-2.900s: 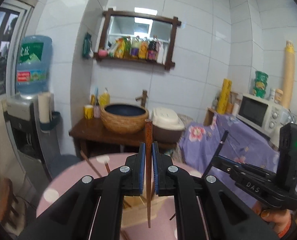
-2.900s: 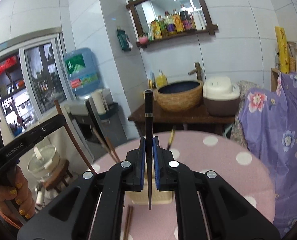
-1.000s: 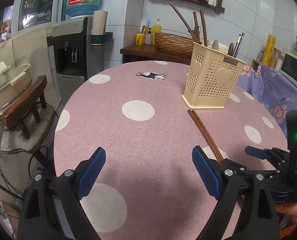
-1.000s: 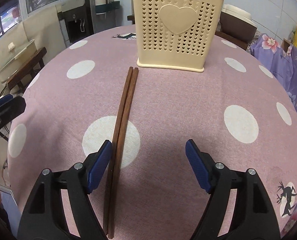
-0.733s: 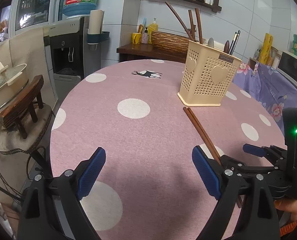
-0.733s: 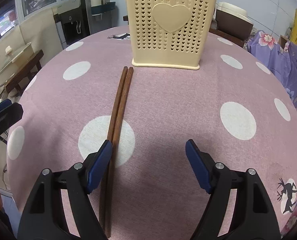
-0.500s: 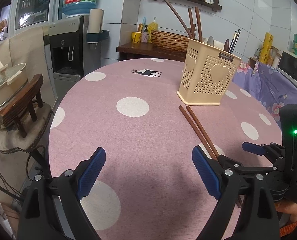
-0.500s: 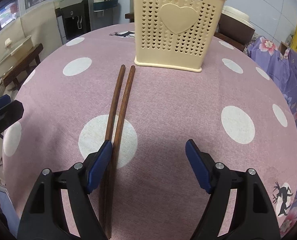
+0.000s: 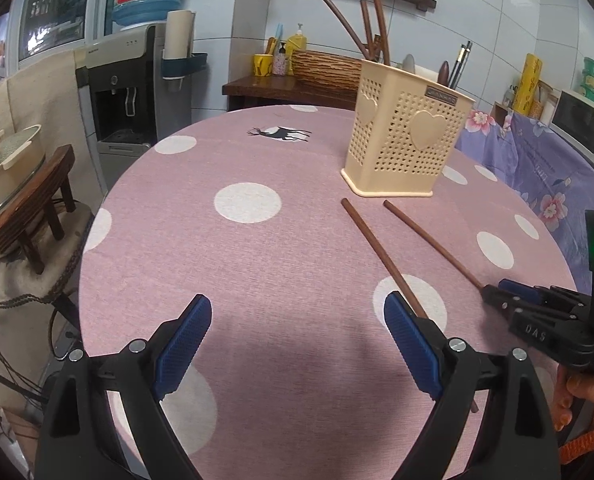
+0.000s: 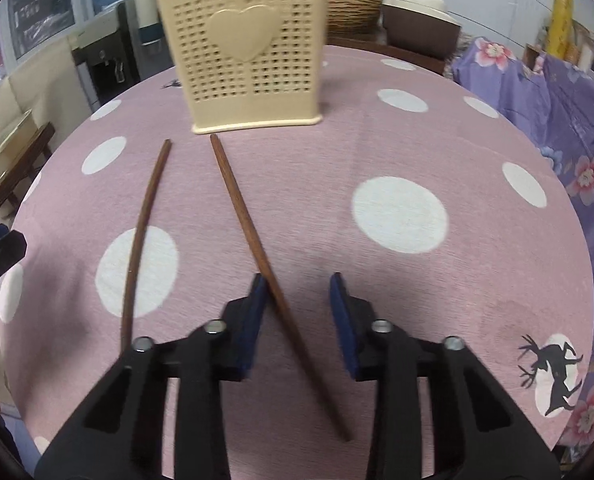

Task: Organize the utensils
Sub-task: 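Grasp one remaining wooden chopstick with each tool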

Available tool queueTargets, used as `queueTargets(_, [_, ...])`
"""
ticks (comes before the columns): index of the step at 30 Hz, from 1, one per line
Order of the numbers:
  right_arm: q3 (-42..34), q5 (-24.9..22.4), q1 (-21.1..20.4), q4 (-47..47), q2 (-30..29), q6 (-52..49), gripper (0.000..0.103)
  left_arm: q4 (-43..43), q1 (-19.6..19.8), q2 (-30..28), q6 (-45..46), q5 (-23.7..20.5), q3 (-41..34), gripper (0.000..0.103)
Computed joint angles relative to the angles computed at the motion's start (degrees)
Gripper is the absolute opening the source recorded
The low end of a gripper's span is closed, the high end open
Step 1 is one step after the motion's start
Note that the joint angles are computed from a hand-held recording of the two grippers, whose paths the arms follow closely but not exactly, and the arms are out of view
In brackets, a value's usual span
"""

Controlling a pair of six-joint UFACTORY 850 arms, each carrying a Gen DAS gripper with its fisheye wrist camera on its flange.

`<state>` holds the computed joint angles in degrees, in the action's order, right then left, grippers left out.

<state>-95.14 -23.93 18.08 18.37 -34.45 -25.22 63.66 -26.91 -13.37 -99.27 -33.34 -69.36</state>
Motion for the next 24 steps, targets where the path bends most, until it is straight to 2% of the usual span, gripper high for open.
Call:
queueTargets(3, [0.93, 0.66, -0.6, 0.17, 0.55, 0.11, 0.013, -1.25, -0.11, -0.78, 1.49, 0.83, -0.91, 0.087])
queueTargets(7, [2.44, 1.68, -0.56, 0.36, 1.44, -1.4, 0.011, -2.85, -0.32, -1.72, 3.09, 1.57, -1.88, 0.086])
queueTargets(13, [3.05, -5.15, -2.52, 9.78, 2.47, -7.37, 0.009, -5.38, -0.83, -2.92, 6.15, 2.28, -3.51, 0.079])
queueTargets(17, [4.77, -6.68, -3.02, 13.22, 3.68, -9.41, 0.009, -9.03, -1.29, -4.7, 10.95, 2.22, -5.87, 0.071])
queueTargets(19, [4.39, -9.01, -3.95, 18.72, 3.35, -12.79, 0.009, -10.78, -1.35, -5.64, 13.65, 2.42, -7.18, 0.07])
queueTargets(24, [3.59, -6.91, -4.27, 25.98, 3.39, -23.14, 0.01, -13.44, -0.87, -7.16, 18.19, 3.33, -9.49, 0.07])
